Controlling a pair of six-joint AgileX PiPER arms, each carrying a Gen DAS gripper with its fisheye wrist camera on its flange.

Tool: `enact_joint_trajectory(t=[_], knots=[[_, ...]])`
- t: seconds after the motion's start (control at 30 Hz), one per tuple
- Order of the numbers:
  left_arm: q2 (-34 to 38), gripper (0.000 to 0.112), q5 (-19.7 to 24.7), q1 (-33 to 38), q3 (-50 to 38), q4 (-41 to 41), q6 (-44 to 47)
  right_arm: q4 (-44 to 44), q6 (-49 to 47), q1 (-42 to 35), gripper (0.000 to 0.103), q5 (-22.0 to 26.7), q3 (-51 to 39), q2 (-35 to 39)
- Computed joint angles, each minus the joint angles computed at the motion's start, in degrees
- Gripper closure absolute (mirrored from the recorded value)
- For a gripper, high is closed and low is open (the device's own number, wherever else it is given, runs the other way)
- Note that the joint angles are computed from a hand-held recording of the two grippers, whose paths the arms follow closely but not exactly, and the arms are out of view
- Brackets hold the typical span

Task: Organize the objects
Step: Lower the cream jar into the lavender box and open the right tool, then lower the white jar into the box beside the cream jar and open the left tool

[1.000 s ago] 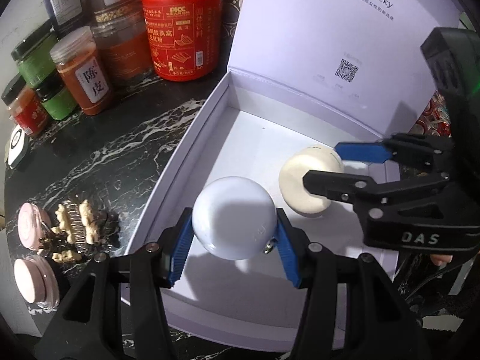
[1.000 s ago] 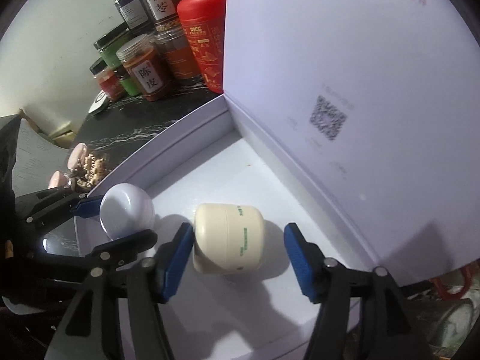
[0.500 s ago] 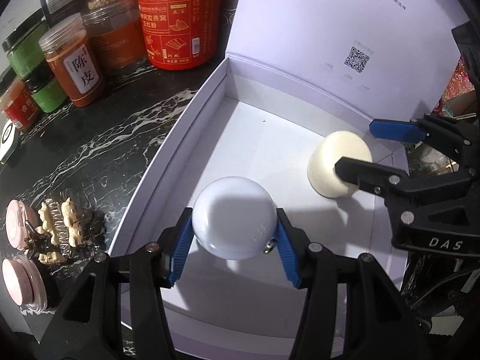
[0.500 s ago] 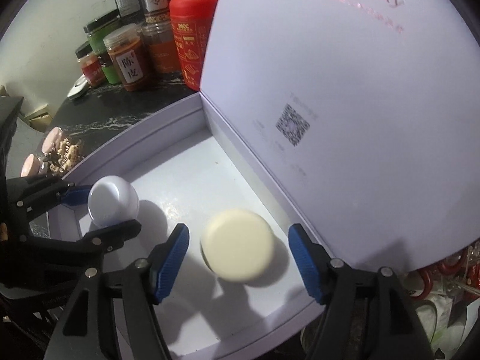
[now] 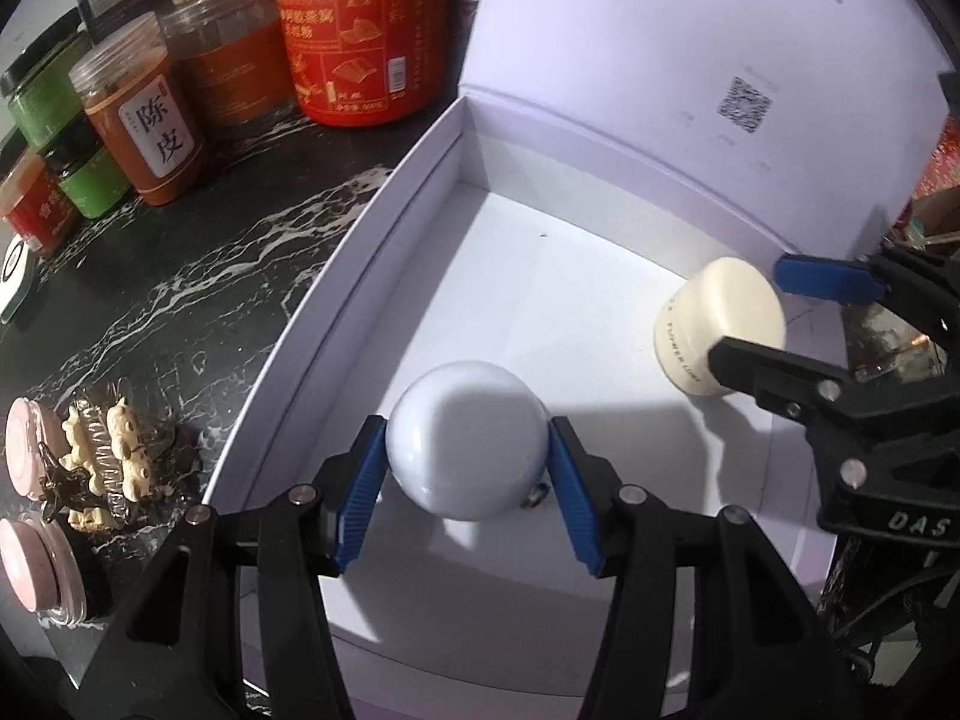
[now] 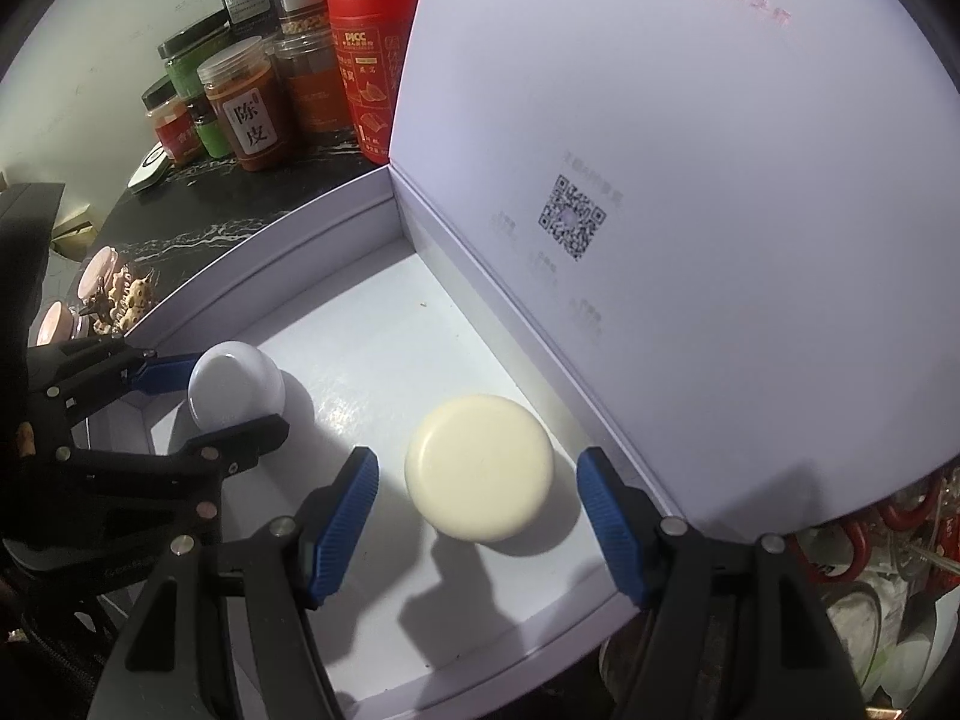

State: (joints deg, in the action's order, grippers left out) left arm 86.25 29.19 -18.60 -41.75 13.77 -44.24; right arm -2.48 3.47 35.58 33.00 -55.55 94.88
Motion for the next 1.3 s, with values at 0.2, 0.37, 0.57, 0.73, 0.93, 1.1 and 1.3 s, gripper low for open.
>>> enact_joint_trajectory(t=[0.2,0.37,0.57,0.73,0.93,1.1,1.3], knots=[[0.8,0.059,2.0,-0.2,-1.4,-0.4,0.1,-0.3,0.5,0.3,0.034,0.9,0.2,-1.1],[-1.6,0.058,3.0,0.9,-1.1,-2.9,0.6,-1.1,2.6,1.0,0.034,2.1,0.4,-2.7],[-5.6,0.048,8.2,-2.4,-1.7,3.4,-6.7,-2.6,5.8,2.8,0.033,4.4,0.6,-5.7],[-11.9,0.037,13.7,-6.6,-0.4,7.0,-11.9,-5.2,10.0,4.5,0.033,6.7,0.8,-8.5],[-14.4,0.036,18.3,-7.9,-2.9,8.2,-12.3,-9.7,16.2,7.3,0.025,10.1,0.4,-12.3],[-18.2,0.036,22.7,-9.8,-4.2,8.7,-12.8,-11.7,20.6,10.3,0.021,12.9,0.0,-15.3],[-23.2,0.036,29.3,-13.4,-4.5,10.5,-15.8,-14.2,25.4,15.2,0.02,16.3,-0.8,-17.7]])
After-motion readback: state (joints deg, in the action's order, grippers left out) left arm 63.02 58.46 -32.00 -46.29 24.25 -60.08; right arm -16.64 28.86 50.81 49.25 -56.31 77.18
